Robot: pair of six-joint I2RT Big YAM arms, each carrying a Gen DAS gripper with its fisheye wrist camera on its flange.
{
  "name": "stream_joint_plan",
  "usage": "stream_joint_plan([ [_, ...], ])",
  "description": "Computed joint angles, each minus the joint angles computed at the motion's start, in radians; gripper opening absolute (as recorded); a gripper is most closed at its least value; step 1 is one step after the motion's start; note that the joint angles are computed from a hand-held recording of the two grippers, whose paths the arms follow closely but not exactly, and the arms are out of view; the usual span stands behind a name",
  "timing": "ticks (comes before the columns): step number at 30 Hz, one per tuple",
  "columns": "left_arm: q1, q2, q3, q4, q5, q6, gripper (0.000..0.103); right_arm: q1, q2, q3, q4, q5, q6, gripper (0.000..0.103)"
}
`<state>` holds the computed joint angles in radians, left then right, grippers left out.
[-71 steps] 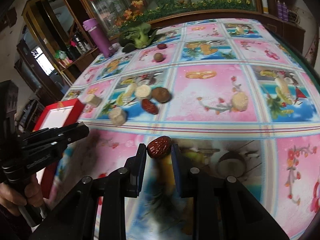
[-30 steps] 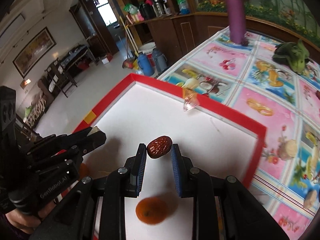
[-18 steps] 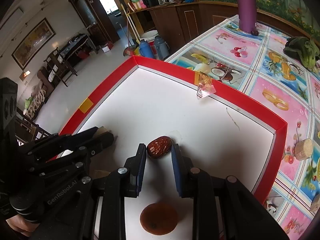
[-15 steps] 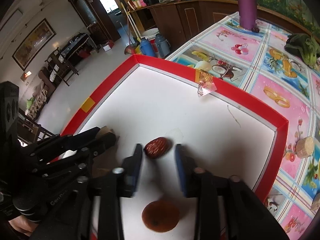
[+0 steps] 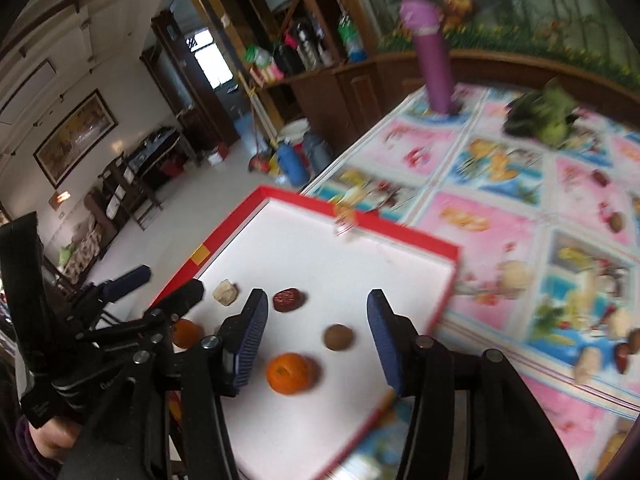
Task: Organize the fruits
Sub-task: 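Withdraw both grippers from the tray back toward the remaining fruits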
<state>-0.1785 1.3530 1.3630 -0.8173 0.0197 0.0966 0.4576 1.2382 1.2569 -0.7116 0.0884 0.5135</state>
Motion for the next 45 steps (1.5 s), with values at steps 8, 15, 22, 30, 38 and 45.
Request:
stream_joint_plan([
  [8,-0.087,-0.103,-0.057,0.083,-0.057,0.042,0.087,-0.010,-0.142,-0.091,-0.014,0.081,0.032,0.056],
  [15,-0.166,-0.148,-0.070,0.081,-0.070,0.044,0.088,-0.021,-0.256,-0.160,-0.066,0.153,0.053,0.056],
  [22,-0.246,-0.174,-0.081,0.081,-0.098,0.052,0.092,-0.103,-0.407,-0.247,-0.152,0.183,0.069,0.056],
  [30,-0.349,-0.153,-0.072,0.069,-0.132,0.074,0.093,-0.270,-0.550,-0.324,-0.256,0.179,0.056,0.056],
  [38,-0.429,-0.109,-0.038,0.063,-0.171,0.088,0.093,-0.454,-0.639,-0.387,-0.338,0.144,-0.026,0.056],
  [45,-0.464,-0.049,-0.023,-0.014,-0.097,0.104,0.093,-0.563,-0.569,-0.412,-0.314,0.071,-0.101,0.056],
])
